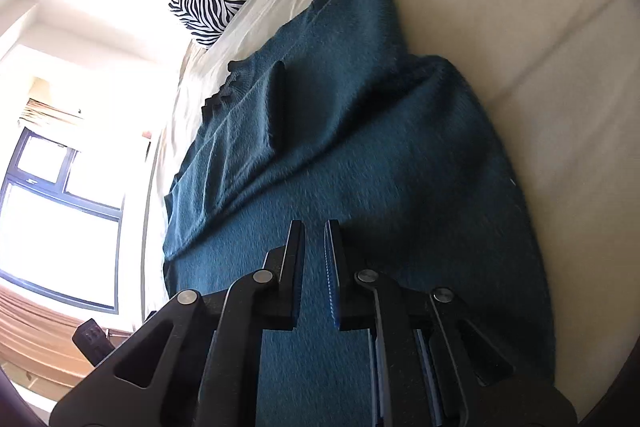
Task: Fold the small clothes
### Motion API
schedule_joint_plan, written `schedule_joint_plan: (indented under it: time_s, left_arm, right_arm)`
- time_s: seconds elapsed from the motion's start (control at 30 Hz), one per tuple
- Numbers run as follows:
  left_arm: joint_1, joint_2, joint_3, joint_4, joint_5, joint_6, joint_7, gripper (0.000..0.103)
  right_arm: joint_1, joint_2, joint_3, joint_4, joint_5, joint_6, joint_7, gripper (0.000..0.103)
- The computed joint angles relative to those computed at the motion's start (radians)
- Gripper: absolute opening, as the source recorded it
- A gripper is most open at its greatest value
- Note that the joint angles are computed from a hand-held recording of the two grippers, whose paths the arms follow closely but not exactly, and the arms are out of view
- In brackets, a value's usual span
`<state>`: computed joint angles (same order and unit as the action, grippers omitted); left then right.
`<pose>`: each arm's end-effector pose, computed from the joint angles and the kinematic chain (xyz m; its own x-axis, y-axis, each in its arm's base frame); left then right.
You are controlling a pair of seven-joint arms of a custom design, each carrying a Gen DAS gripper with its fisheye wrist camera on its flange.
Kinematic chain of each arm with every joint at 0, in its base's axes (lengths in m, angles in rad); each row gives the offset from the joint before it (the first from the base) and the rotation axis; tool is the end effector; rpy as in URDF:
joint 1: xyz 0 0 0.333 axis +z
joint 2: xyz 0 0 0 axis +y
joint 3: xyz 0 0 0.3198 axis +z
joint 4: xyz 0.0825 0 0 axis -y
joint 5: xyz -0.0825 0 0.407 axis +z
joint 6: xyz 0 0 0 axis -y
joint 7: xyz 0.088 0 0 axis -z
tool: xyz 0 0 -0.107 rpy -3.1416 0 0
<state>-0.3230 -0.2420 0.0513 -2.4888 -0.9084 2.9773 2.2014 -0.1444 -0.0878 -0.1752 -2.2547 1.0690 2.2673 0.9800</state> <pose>0.4896 -0.0792 0.4303 -0.1610 -0.9435 0.2898 -0.7486 -0.0746 -0.6588 0.5224 -0.1501 0.4115 -0.1818 -0.6792 -0.7110 -0.8342 0.4893 -0.2542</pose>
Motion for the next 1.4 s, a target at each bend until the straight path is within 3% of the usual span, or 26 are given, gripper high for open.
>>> schedule_joint_plan:
  time_s: [0.1,0.23,0.3,0.37,0.5,0.6,0.7,0.73,0.77,0.9,1.0,1.1,1.17,1.3,1.4]
  left_arm:
    - [-0.026,-0.095,0.008,-0.084,-0.059,-0.047,-0.019,0.079]
    - [0.004,-0.187,-0.049,-0.196,0.036,-0.018,-0.195,0.079]
    - [-0.018,-0.227,-0.025,-0.236,0.041,-0.011,-0.229,0.079]
    - [0.006,-0.265,-0.044,-0.28,0.097,-0.014,-0.294,0.08]
    - [-0.046,-0.318,0.028,-0.327,0.11,-0.043,-0.328,0.08]
    - [-0.087,-0.331,0.072,-0.338,0.129,-0.05,-0.348,0.081]
    - [-0.108,-0.337,0.096,-0.346,0.162,-0.045,-0.386,0.081]
    - [-0.115,-0.337,0.106,-0.346,0.171,-0.044,-0.398,0.081]
    - [-0.123,-0.34,0.117,-0.348,0.18,-0.044,-0.41,0.081]
    - [-0.136,-0.351,0.141,-0.359,0.23,-0.038,-0.46,0.081]
    - [-0.137,-0.339,0.144,-0.352,0.278,-0.045,-0.502,0.085]
    - [-0.146,-0.329,0.156,-0.34,0.308,-0.049,-0.517,0.086]
    - [-0.161,-0.338,0.178,-0.343,0.312,-0.056,-0.512,0.086]
    - [-0.193,-0.357,0.228,-0.348,0.299,-0.098,-0.466,0.086]
    - [-0.152,-0.367,0.199,-0.336,0.311,-0.199,-0.467,0.086]
  right_arm:
    - [-0.005,-0.08,-0.01,-0.083,0.014,-0.004,-0.012,0.011]
    - [0.007,-0.183,-0.019,-0.183,0.018,0.008,-0.022,0.011]
    - [0.014,-0.245,-0.017,-0.234,-0.01,0.036,-0.024,0.011]
    - [0.017,-0.299,-0.023,-0.272,-0.043,0.057,-0.011,0.011]
    - [0.028,-0.34,-0.065,-0.28,-0.03,0.059,-0.01,0.011]
    - [0.049,-0.298,-0.09,-0.229,0.011,0.04,-0.041,0.014]
    - [0.059,-0.214,-0.079,-0.157,0.047,0.042,-0.028,0.039]
    - [0.065,-0.181,-0.08,-0.13,0.083,0.038,-0.042,0.053]
    - [0.065,-0.144,-0.076,-0.101,0.107,0.036,-0.044,0.056]
    - [0.046,-0.011,-0.051,0.005,0.192,0.023,-0.038,0.056]
    - [0.022,0.095,-0.013,0.098,0.162,0.067,0.048,0.055]
    - [-0.008,0.071,0.001,0.073,0.216,0.162,0.046,0.054]
    - [-0.029,0.023,-0.01,0.031,0.252,0.172,0.018,0.054]
    - [-0.061,-0.135,-0.043,-0.103,0.057,0.099,-0.002,0.054]
    - [-0.089,-0.283,-0.057,-0.224,-0.13,0.077,0.029,0.054]
